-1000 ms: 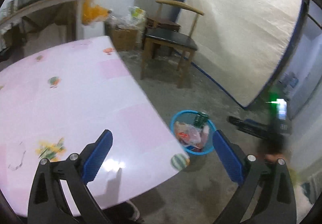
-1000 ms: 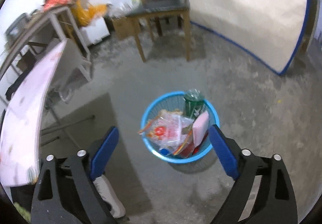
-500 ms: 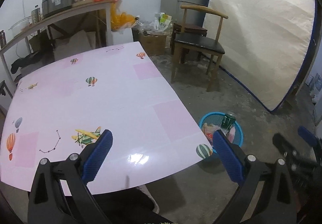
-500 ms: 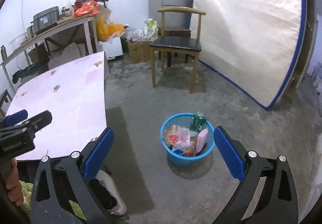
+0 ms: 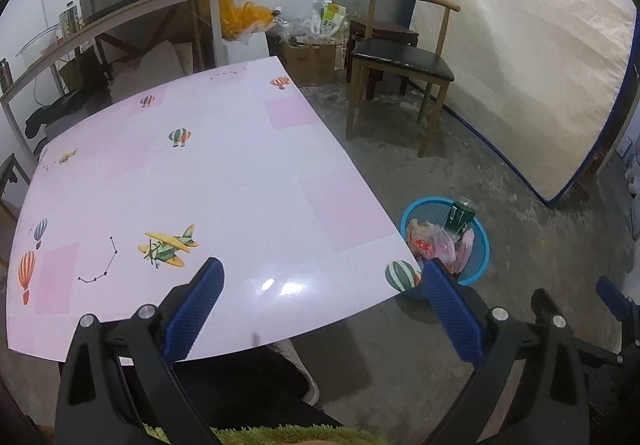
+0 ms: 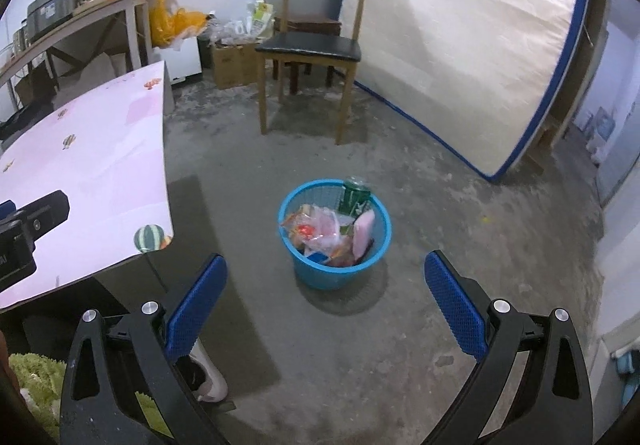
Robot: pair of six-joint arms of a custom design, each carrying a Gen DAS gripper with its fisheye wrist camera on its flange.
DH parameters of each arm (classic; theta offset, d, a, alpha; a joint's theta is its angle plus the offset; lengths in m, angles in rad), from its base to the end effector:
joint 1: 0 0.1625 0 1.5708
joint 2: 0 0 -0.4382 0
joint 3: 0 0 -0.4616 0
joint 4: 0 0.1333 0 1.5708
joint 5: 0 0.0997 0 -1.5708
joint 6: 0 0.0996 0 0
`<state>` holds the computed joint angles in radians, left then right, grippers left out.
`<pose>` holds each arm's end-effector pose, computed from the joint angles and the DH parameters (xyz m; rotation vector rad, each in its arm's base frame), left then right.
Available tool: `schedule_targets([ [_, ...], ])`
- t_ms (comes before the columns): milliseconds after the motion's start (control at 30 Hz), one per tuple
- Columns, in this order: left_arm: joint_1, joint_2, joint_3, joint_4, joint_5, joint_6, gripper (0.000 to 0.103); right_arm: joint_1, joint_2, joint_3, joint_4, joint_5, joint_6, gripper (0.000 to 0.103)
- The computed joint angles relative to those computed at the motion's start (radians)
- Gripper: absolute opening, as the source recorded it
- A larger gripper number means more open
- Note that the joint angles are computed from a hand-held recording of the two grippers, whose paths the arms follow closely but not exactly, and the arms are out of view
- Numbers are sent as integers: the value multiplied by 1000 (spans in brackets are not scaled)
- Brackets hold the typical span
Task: Collect trash
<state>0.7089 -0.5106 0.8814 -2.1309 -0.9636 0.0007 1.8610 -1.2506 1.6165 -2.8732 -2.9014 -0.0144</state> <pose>-0.5790 -0.7470 0.1478 1.0205 2.4032 -0.5664 0.2202 -0.6096 0.4795 -0.4090 -1.7829 1.0351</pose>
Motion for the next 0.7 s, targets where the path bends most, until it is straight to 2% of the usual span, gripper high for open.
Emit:
schedule_targets([
  [400,-4,11,-16,45,48,-56,97,-1,0,17,-76,-7,-47,95],
  [533,-2,9,-18,59,64,-71,97,2,12,10,-144,-14,-108,95],
  [700,-1,5,-22,71,95,-81,97,4,20,4,-177,-12,-134,95],
])
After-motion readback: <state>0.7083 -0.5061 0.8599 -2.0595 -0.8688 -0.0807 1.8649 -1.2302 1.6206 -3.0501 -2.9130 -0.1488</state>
